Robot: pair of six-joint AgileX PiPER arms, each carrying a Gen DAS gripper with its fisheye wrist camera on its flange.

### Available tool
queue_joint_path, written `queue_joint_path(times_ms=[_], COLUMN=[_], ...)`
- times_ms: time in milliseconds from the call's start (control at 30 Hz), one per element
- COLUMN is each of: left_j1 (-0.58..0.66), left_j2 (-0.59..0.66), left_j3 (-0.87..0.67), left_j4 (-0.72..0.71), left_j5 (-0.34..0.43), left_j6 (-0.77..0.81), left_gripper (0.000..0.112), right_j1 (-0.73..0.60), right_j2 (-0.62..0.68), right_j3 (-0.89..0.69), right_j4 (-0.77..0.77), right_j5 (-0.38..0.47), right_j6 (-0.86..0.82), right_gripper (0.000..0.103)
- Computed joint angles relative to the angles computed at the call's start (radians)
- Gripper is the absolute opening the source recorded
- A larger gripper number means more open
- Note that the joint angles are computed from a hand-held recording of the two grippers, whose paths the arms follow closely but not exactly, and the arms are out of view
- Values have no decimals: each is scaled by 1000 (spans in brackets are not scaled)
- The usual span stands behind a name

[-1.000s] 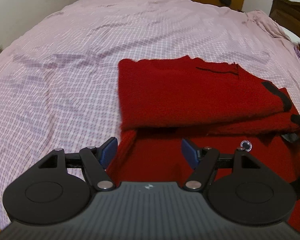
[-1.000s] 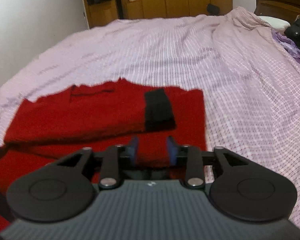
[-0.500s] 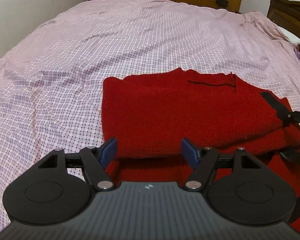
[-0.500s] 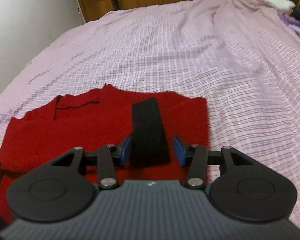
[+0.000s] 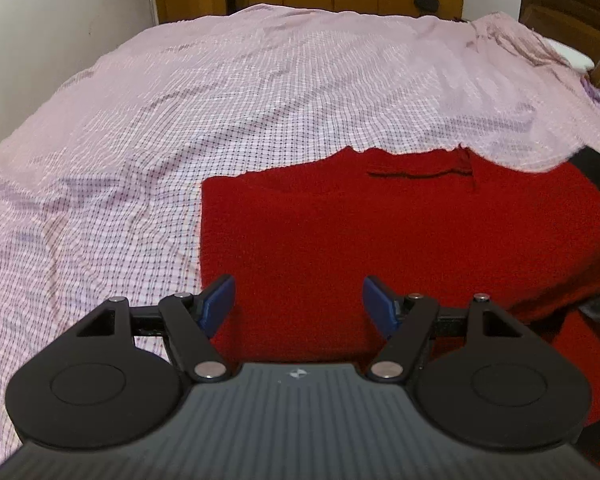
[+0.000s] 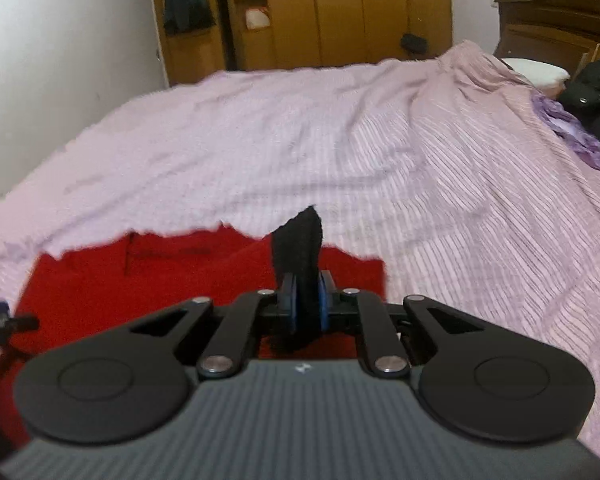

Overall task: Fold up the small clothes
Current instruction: 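Regrasp the black cuff with the right gripper, reposition it, release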

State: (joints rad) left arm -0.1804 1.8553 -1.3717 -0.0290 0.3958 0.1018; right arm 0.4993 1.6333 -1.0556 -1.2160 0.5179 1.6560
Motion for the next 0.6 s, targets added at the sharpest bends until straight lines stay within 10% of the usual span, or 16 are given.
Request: queue_joint_path(times_ms=[600], left_j1=[-22], left_j2=[85], left_j3=[-29], left_j4=[220], left_j5=[-47], left_j6=[-164], left_gripper=[83], right_j1=[34], right_j2=[68], right_j3=[58], right_j4=[-29], right_j5=[57], right_j6=[44], right_gripper=[32])
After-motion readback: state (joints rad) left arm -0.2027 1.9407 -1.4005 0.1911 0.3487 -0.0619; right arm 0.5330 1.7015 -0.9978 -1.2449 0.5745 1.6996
